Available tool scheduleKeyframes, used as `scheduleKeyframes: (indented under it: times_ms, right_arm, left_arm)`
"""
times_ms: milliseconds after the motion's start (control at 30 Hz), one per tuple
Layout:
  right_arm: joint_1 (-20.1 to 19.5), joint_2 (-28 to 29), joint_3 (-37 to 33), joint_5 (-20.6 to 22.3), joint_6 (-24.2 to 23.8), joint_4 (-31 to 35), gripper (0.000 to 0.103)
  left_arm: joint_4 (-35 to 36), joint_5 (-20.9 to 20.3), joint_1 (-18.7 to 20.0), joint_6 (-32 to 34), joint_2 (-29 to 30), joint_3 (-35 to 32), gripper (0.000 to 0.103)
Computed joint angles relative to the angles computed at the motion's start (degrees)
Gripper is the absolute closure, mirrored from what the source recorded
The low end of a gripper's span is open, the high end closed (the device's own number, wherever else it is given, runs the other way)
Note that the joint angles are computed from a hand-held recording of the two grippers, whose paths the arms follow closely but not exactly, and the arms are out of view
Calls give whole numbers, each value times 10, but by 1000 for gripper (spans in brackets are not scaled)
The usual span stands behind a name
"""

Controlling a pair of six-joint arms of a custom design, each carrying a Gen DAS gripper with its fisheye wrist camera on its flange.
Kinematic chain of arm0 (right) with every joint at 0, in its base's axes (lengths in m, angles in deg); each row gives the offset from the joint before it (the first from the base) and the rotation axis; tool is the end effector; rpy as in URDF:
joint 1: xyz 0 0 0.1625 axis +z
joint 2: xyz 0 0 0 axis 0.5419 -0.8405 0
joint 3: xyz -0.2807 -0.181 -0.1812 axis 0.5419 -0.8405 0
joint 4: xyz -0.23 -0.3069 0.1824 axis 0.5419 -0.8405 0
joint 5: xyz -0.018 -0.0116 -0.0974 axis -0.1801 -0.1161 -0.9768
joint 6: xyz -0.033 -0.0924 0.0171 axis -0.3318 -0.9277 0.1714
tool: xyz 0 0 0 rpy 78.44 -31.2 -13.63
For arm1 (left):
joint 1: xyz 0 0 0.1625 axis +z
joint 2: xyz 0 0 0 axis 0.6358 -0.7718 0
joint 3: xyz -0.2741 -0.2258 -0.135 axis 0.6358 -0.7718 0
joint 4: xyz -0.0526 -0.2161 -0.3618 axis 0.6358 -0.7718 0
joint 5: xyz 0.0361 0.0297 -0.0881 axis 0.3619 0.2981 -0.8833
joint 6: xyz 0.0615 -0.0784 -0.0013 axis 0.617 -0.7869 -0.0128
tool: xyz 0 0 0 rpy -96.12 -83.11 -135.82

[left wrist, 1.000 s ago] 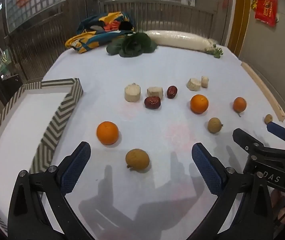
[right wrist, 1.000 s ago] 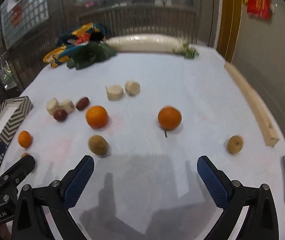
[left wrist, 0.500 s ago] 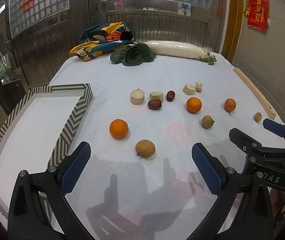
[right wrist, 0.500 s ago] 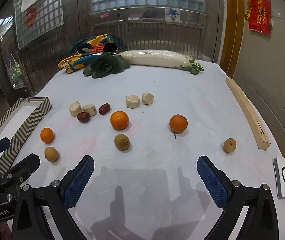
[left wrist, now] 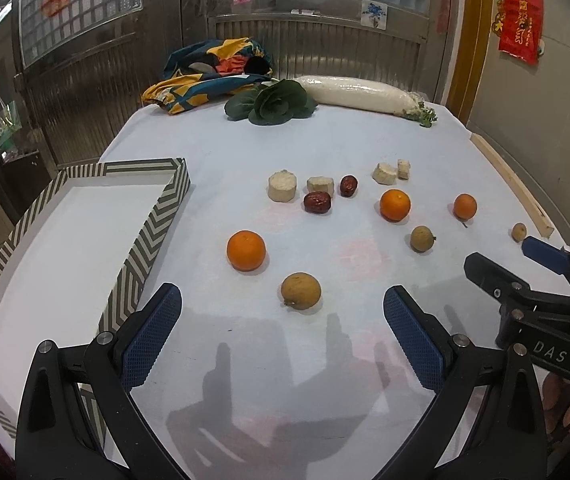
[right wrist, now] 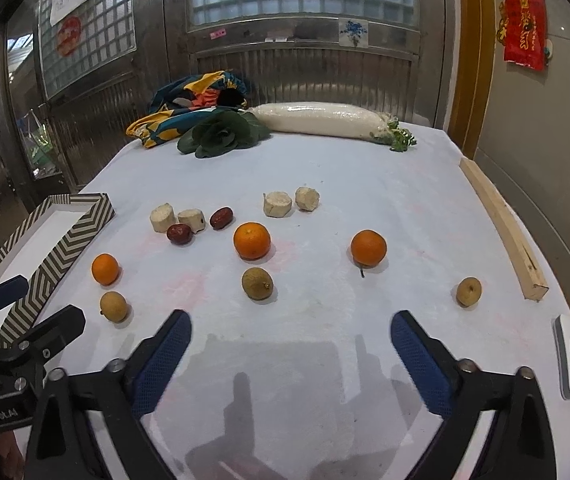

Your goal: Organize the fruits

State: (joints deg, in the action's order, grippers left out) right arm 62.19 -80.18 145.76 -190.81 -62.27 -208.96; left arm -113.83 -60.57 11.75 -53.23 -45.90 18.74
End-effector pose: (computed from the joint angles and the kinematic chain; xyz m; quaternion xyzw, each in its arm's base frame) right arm 0.1163 -0.6446 0.2721 -0.0267 -0.7985 0.4372 0.4131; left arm -0.3525 -0.7338 0.0434 0.3845 0.8641 -0.2409 0.2180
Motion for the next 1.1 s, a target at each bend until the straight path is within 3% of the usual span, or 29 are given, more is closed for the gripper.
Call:
scheduleKeyframes:
  times_ms: [433, 1100]
  right_arm:
    - [-24, -36, 35, 80, 25, 47, 48]
    - [-32, -30, 28, 105, 35, 76, 49]
  left_arm:
    - [50, 5, 13, -5, 8, -36, 1]
    - [86, -11, 19, 4, 9, -39, 1]
